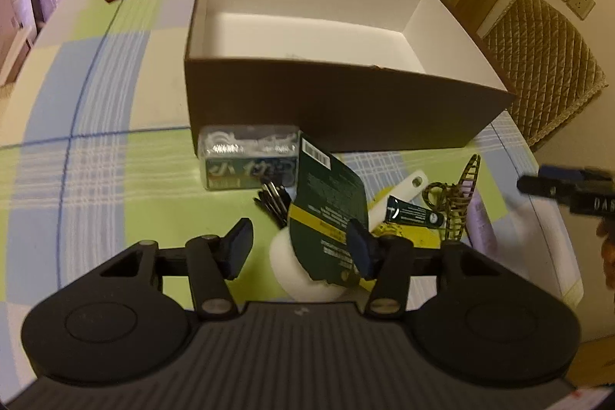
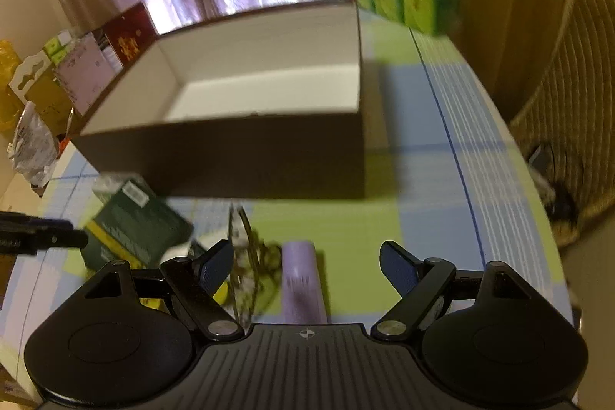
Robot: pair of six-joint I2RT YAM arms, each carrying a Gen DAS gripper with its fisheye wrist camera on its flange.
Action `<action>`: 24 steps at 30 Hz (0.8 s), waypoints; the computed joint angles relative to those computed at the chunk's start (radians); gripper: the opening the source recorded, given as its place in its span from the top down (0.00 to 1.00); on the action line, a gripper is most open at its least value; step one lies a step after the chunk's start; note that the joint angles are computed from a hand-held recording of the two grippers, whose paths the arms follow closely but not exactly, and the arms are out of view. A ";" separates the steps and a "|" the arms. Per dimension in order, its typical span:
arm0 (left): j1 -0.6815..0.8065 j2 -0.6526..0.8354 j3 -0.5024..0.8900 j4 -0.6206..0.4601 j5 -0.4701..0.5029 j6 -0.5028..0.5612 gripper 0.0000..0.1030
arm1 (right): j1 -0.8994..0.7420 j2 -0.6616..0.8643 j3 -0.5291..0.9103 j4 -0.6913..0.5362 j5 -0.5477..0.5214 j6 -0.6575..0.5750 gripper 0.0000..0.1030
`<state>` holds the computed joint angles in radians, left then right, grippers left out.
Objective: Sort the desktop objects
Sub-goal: 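Grasp the green mask packet with the left tool while the right tool reaches for the claw clip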
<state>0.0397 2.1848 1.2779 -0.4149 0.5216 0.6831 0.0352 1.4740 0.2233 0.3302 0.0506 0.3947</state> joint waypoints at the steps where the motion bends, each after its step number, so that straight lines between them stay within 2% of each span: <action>1: -0.005 0.001 -0.004 0.012 0.000 -0.003 0.56 | 0.006 -0.004 -0.011 -0.002 0.004 0.007 0.22; 5: -0.040 0.017 -0.009 0.065 -0.031 -0.018 0.59 | 0.025 -0.026 -0.056 0.005 0.018 0.034 0.22; 7: -0.056 0.023 -0.012 0.077 -0.049 -0.017 0.72 | 0.021 -0.051 -0.072 -0.003 0.023 0.039 0.22; 8: -0.061 0.019 -0.020 0.082 -0.050 -0.012 0.75 | 0.017 -0.069 -0.081 -0.009 0.027 0.039 0.22; 10: -0.070 0.001 -0.049 0.103 -0.049 0.006 0.89 | 0.001 -0.109 -0.097 -0.031 0.032 0.038 0.22; 16: -0.117 -0.117 -0.191 0.211 -0.041 0.156 0.96 | -0.067 -0.190 -0.137 -0.075 0.031 0.030 0.22; 18: -0.148 -0.176 -0.266 0.265 -0.054 0.225 0.97 | -0.090 -0.211 -0.148 -0.083 0.022 0.021 0.22; 21: -0.193 -0.234 -0.342 0.287 -0.065 0.309 0.94 | -0.110 -0.214 -0.154 -0.079 0.012 0.010 0.22; 23: -0.207 -0.248 -0.359 0.261 -0.052 0.327 0.88 | -0.116 -0.213 -0.155 -0.075 0.008 0.005 0.22; 24: -0.209 -0.250 -0.358 0.239 -0.045 0.334 0.78 | -0.121 -0.214 -0.156 -0.073 0.006 0.000 0.22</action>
<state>-0.1695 1.9347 0.9195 -0.1757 0.4768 1.0172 -0.0855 1.2604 0.0675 0.2569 0.0562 0.3950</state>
